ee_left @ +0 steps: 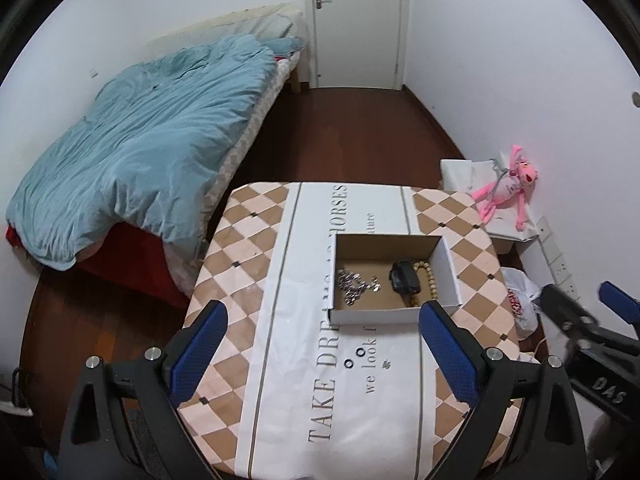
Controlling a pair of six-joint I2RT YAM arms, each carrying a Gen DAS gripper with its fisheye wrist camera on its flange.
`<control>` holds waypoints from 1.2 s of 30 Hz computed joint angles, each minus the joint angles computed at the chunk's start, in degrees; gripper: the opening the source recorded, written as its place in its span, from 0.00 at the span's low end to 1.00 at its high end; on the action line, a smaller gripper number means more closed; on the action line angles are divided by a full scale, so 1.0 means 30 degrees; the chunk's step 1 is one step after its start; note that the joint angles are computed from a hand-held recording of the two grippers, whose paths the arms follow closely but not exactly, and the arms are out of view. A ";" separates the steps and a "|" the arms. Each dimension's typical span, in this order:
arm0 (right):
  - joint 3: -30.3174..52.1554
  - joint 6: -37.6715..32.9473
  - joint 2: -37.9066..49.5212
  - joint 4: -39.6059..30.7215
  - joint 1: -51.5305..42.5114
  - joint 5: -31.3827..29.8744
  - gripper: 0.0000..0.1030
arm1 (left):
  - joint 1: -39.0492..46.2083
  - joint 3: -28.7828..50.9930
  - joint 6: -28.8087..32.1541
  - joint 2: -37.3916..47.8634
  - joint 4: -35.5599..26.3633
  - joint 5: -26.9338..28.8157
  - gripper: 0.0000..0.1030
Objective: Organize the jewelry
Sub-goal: 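Withdraw both open tools from the box, then grasp the silver pendant necklace with the right tool while the left tool grasps a small earring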
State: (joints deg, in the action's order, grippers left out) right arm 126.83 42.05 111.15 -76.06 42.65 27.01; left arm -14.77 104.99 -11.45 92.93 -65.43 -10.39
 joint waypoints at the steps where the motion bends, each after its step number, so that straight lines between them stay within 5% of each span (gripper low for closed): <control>1: -0.0480 0.0063 -0.0223 0.0125 -0.0057 -0.0166 0.97 | -0.0056 -0.0421 -0.0160 -0.0179 0.0165 -0.0194 0.95; 11: -1.2790 0.1634 -0.3672 0.6150 -0.1199 -0.3726 0.96 | -0.0283 -0.7564 -0.0983 -0.1510 0.3556 -0.0749 0.95; 16: -1.7410 0.2220 -0.3304 1.0567 -0.1512 -0.6093 0.71 | -0.0413 -1.0425 -0.1171 -0.1146 0.4684 -0.1174 0.95; 24: -1.8303 0.1780 -0.1860 1.2363 -0.0665 -0.5066 0.52 | -0.0083 -1.2457 -0.1288 -0.0910 0.5490 -0.1158 0.95; 27: -1.8140 0.1656 -0.1682 1.2295 -0.0321 -0.4483 0.11 | 0.0130 -1.2667 -0.1373 -0.0665 0.5645 -0.0921 0.95; 36: -2.1312 0.2745 -0.5161 1.5547 -0.2095 -0.6097 0.12 | -0.0513 -1.1652 -0.1236 0.0418 0.6377 0.0677 0.94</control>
